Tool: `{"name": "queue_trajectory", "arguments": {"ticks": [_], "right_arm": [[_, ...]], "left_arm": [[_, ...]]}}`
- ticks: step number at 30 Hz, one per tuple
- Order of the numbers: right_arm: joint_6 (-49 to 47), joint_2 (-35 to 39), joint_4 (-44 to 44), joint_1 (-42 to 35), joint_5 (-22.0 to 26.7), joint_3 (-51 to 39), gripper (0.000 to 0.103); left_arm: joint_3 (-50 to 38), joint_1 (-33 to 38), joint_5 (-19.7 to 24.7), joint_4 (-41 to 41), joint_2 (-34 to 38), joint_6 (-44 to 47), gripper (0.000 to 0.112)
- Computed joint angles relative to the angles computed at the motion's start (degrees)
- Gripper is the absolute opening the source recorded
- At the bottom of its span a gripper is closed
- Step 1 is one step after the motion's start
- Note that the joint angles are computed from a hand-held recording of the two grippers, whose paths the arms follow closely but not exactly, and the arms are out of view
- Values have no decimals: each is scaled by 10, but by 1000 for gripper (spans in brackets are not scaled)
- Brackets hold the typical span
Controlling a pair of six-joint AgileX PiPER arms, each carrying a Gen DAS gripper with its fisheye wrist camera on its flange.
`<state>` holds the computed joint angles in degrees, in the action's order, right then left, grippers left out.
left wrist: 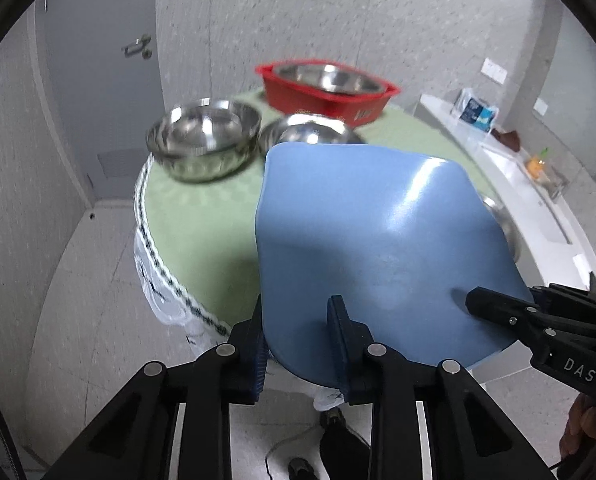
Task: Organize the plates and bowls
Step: 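Lift the blue plate with both grippers and lower it onto the bowl in the basin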
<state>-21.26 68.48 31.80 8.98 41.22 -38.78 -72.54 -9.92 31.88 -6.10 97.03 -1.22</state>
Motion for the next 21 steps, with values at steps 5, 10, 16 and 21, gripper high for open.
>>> {"name": "queue_trajectory", "arguments": {"ticks": [5, 10, 16, 21], "right_arm": [[-5, -20, -4, -26, 46, -44, 25], [-28, 19, 0, -38, 54, -115, 25], [-70, 122, 21, -55, 46, -226, 25], [-99, 244, 32, -73, 49, -352, 25]], "left_arm": [[-28, -6, 14, 23, -28, -5, 24], [-97, -12, 36, 50, -7, -44, 24], [-270, -11, 86, 63, 98, -48, 24], [-548, -10, 166, 69, 280, -50, 24]]}}
